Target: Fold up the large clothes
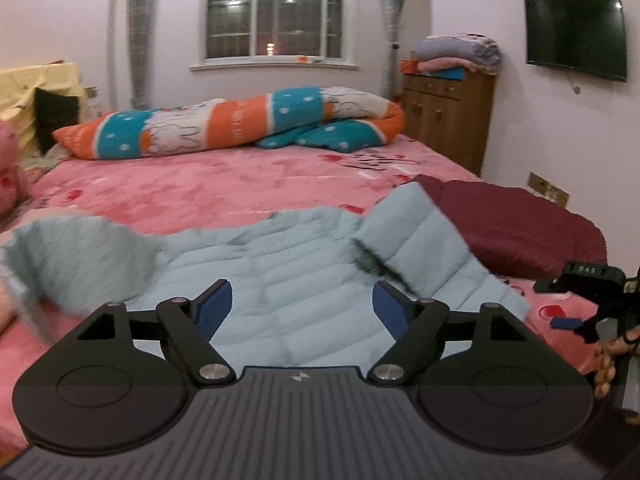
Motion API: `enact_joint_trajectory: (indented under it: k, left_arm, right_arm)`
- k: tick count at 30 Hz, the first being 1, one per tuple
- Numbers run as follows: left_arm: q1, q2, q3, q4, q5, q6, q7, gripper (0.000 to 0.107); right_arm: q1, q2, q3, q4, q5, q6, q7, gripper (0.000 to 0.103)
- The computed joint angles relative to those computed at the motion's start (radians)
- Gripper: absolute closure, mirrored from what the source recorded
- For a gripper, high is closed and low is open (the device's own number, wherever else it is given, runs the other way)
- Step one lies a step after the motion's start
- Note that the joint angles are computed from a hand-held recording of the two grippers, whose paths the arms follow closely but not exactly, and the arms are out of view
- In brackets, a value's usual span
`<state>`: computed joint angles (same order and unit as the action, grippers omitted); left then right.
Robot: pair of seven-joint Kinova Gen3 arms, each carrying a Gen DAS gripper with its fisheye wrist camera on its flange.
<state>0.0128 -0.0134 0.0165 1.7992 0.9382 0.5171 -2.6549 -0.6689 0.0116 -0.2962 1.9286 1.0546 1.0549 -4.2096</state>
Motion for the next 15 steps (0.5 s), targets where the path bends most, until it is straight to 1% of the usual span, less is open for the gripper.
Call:
enact_joint_trajectory:
  k: [3, 7, 10, 12, 15]
  left_arm:
    - [0.017, 0.059, 0.033, -0.017, 0.053, -0.043, -0.029, 0.012]
    - [0.012, 0.127, 0.084, -0.047, 0.080, -0.093, -0.024, 0.012]
    - [-0.003, 0.164, 0.127, -0.061, 0.108, -0.144, -0.042, 0.011]
    - [-0.008, 0.191, 0.150, -0.079, 0.106, -0.176, -0.022, 0.010]
    - [-0.047, 0.237, 0.190, -0.110, 0.127, -0.198, -0.021, 0.010]
  right_arm:
    - [0.014, -0.006, 0.009, 0.011, 0.009, -0.033, 0.019, 0.025]
    - [0.041, -0.004, 0.024, 0.022, 0.019, -0.105, 0.054, 0.029]
    - [0.057, 0.010, 0.037, 0.005, -0.005, -0.132, 0.108, 0.031]
    - [0.069, 0.015, 0.048, 0.008, -0.006, -0.176, 0.124, 0.032]
    - [0.077, 0.044, 0.061, -0.023, -0.058, -0.178, 0.183, 0.032]
